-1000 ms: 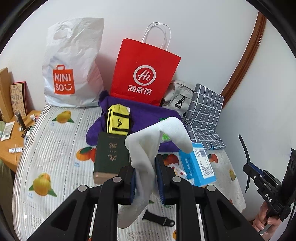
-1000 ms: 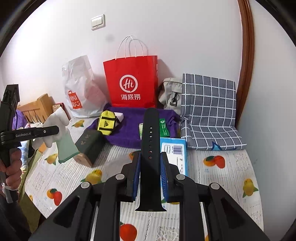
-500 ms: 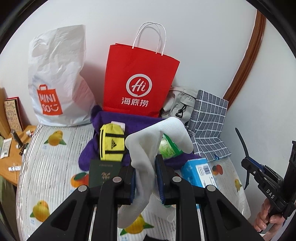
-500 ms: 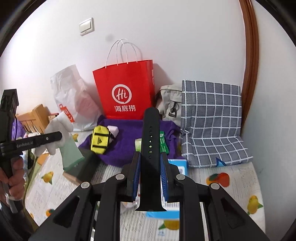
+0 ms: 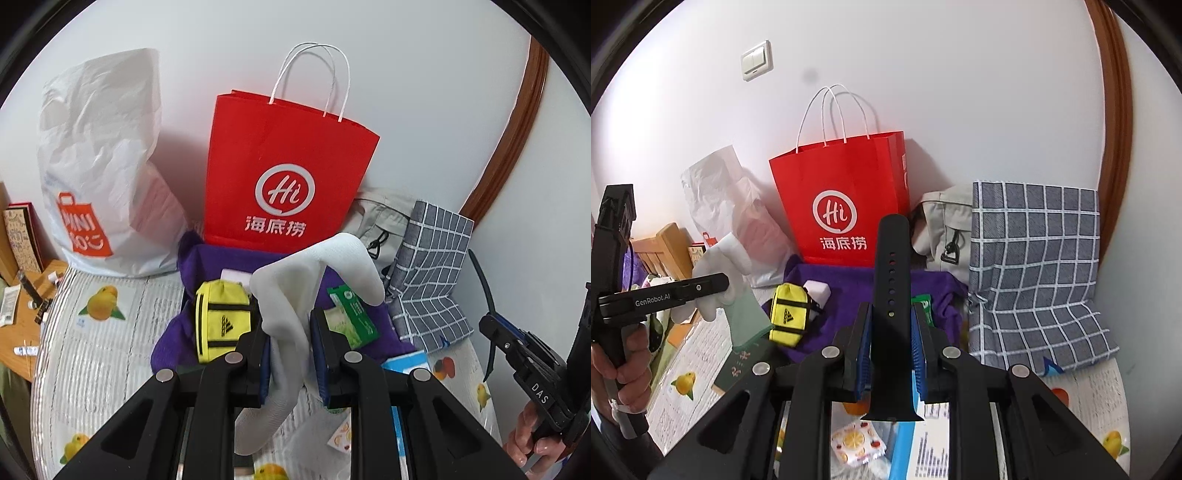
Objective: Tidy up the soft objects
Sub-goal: 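Carry the gloves and watch strap in both grippers onto the purple towel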
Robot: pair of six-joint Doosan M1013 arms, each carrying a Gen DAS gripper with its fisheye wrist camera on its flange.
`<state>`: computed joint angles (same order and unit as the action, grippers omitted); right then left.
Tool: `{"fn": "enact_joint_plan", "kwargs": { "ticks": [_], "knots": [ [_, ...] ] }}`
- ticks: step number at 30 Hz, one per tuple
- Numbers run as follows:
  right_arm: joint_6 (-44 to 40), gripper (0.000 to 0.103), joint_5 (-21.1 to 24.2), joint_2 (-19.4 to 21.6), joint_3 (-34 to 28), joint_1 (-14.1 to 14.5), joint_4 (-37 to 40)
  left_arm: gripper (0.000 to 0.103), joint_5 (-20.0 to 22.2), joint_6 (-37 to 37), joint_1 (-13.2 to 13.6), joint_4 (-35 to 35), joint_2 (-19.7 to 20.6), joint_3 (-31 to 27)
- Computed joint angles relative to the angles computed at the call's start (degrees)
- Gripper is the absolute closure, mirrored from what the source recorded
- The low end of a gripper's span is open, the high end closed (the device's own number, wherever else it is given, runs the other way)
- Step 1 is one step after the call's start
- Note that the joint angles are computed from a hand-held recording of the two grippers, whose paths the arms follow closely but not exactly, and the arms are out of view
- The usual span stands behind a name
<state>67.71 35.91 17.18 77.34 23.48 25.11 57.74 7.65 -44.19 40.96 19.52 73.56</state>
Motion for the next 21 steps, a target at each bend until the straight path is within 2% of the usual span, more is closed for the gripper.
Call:
{"fn": "enact_joint_plan", "kwargs": {
  "ticks": [9,13,17,21],
  "knots": [
    [-0.9,0.083,1.2,3.9,-4.6,-0.2,2.3,0.084,-2.8,3.6,2.2,-1.1,2.6,-2.8],
    [-0.4,0.083,1.5,5.4,-6.5,0.0,1.1,0.084,-3.4,3.1,3.1,-1.4,3.3,-2.5],
    [-0.1,0.083,1.7,7.0,-8.1,0.3,-0.9,0.084,-2.6,5.7,4.3,-4.9,4.4,-3.5],
    [1.3,0.083,5.0,9.5,-11.3,0.3,-1.5,0.084,-3.4,6.5,4.9,-5.9,4.5,-3.2]
  ]
}}
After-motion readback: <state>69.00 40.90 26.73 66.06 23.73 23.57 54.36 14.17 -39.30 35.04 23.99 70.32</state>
